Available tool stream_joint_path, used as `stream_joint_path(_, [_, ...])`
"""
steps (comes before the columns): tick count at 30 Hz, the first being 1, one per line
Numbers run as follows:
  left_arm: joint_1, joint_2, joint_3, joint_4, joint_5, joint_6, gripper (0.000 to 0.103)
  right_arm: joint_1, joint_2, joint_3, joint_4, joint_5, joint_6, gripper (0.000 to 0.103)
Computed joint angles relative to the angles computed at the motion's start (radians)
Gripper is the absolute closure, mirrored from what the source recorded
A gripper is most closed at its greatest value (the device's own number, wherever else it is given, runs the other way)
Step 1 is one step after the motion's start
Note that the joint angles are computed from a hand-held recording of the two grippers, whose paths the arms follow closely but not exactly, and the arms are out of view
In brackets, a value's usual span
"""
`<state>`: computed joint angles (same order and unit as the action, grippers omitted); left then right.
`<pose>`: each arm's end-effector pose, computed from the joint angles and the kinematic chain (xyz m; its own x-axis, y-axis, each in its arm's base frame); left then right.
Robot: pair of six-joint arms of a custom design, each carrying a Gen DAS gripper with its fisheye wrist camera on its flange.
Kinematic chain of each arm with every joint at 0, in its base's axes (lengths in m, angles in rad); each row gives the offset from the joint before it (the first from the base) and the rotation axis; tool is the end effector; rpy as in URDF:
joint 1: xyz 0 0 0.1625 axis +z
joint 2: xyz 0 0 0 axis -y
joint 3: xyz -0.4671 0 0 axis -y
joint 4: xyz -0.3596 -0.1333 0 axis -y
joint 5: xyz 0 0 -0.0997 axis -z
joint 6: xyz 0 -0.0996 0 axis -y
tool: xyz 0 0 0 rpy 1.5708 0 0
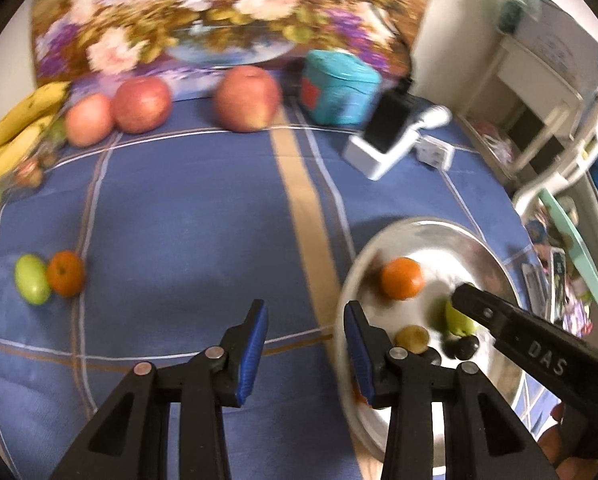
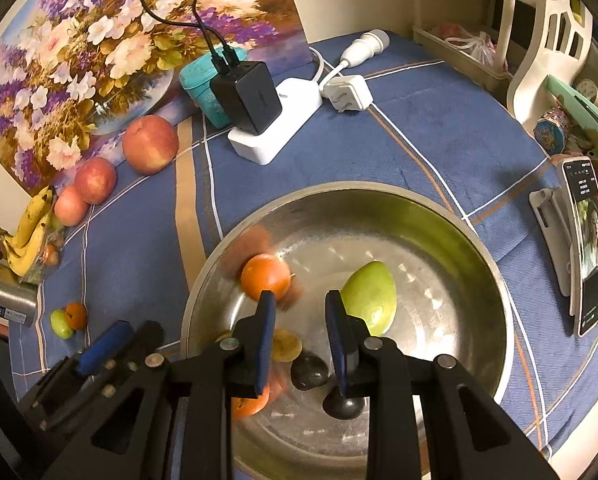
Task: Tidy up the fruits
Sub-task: 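Open the left tool to drop the mandarin into the plate while the right tool releases the brown fruit, then withdraw both tools from the plate back toward the remaining fruits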
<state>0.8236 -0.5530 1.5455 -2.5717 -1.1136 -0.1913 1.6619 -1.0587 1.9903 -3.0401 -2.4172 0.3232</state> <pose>-0.3419 -0.6299 0.0182 -0.7779 0.4565 -0.4318 0.5415 0.8356 -0.0922 0.1097 -0.5552 0.2754 -0.6837 0.5767 0.4473 0.1466 0.7089 -0.6899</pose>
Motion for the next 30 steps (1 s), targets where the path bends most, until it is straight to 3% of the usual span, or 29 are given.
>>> stream_joint_path(4, [0.014, -0.013, -0.005, 0.013, 0.014, -0.047, 0.056, 0.007, 0.006, -0.004, 0.008, -0.008, -0.002, 0.077])
stream_joint_path(6, [0.02, -0.021, -0.006, 0.023, 0.038, -0.073, 0.045, 0.009, 0.009, -0.006, 0.013, -0.011, -0.002, 0.077])
stream_joint_path(14, [0.036, -0.042, -0.002, 0.04, 0.064, -0.132, 0.029, 0.019, 0.023, -0.017, 0.023, -0.022, -0.015, 0.071])
stream_joint_path(15, [0.036, -0.041, -0.004, 0.044, 0.068, -0.135, 0.026, 0.02, 0.025, -0.019, 0.024, -0.023, -0.016, 0.069])
stream_joint_path(19, [0.039, -0.036, -0.013, 0.074, 0.088, -0.154, 0.007, 0.023, 0.032, -0.024, 0.036, -0.036, -0.022, 0.036])
stream_joint_path(23, [0.036, -0.03, -0.016, 0.092, 0.123, -0.156, 0.0, 0.022, 0.036, -0.026, 0.046, -0.048, -0.02, 0.036])
stream_joint_path(26, [0.033, -0.024, -0.017, 0.096, 0.153, -0.146, 0.0, 0.021, 0.037, -0.026, 0.055, -0.055, -0.014, 0.034])
stream_joint_path(30, [0.034, -0.021, -0.017, 0.098, 0.172, -0.146, 0.0, 0.019, 0.037, -0.025, 0.059, -0.06, -0.008, 0.022])
